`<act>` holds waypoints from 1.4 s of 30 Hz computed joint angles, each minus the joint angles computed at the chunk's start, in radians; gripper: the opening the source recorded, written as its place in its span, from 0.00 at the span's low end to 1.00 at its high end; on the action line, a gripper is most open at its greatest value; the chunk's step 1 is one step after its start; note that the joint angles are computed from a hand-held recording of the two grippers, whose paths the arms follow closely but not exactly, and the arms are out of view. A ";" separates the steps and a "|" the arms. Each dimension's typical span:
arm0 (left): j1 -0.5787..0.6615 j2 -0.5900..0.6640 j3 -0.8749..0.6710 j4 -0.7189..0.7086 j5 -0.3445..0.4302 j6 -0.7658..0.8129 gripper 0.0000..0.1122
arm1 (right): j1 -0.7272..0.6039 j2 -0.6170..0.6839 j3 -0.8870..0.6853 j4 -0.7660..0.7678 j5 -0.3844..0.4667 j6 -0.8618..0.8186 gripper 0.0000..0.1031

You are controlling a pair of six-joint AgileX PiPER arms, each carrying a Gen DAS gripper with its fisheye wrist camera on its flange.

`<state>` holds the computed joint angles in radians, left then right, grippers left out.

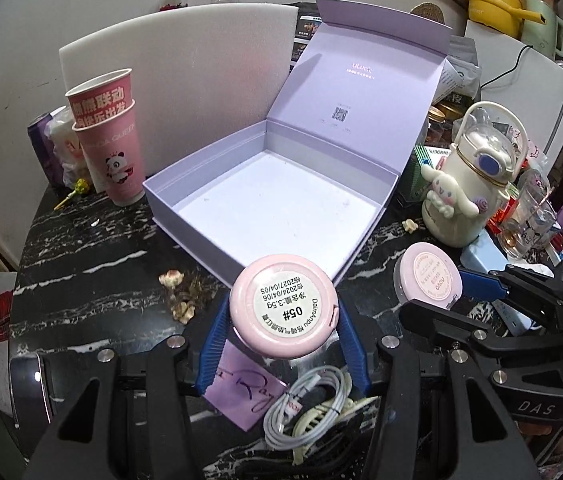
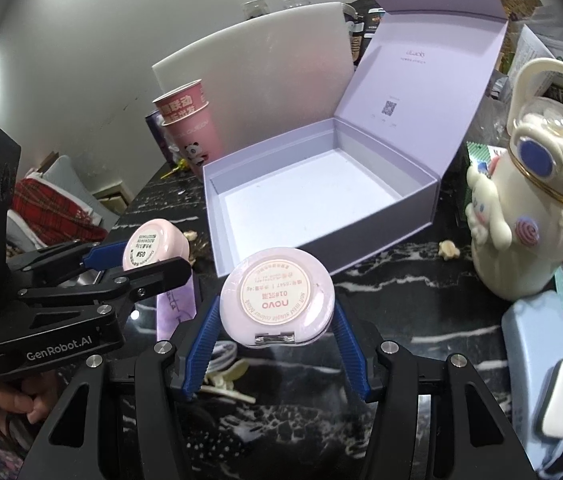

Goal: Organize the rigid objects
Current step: 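Carry both pink compacts into the lavender box with both grippers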

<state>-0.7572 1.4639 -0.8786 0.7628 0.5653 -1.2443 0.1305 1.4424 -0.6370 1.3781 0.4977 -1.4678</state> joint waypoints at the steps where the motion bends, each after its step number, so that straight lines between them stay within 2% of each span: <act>1: 0.008 0.005 -0.008 -0.004 -0.002 0.012 0.45 | 0.001 0.009 -0.014 -0.003 -0.001 -0.001 0.54; 12: 0.129 0.079 -0.154 -0.127 -0.036 0.257 0.45 | 0.010 0.099 -0.179 -0.039 -0.005 0.021 0.54; 16: 0.174 0.113 -0.211 -0.180 -0.045 0.360 0.45 | 0.018 0.139 -0.255 -0.098 -0.011 0.081 0.54; 22: 0.263 0.176 -0.316 -0.360 -0.065 0.598 0.45 | 0.029 0.211 -0.386 -0.205 -0.011 0.195 0.54; 27: 0.310 0.230 -0.405 -0.400 -0.058 0.700 0.45 | 0.039 0.278 -0.502 -0.288 -0.020 0.278 0.54; 32: 0.370 0.281 -0.490 -0.523 -0.050 0.855 0.45 | 0.044 0.338 -0.598 -0.336 -0.014 0.336 0.54; 37: 0.396 0.343 -0.577 -0.548 -0.024 0.920 0.45 | 0.050 0.401 -0.693 -0.408 -0.002 0.420 0.54; 42: 0.424 0.414 -0.652 -0.664 0.011 1.044 0.45 | 0.056 0.469 -0.775 -0.481 0.018 0.504 0.54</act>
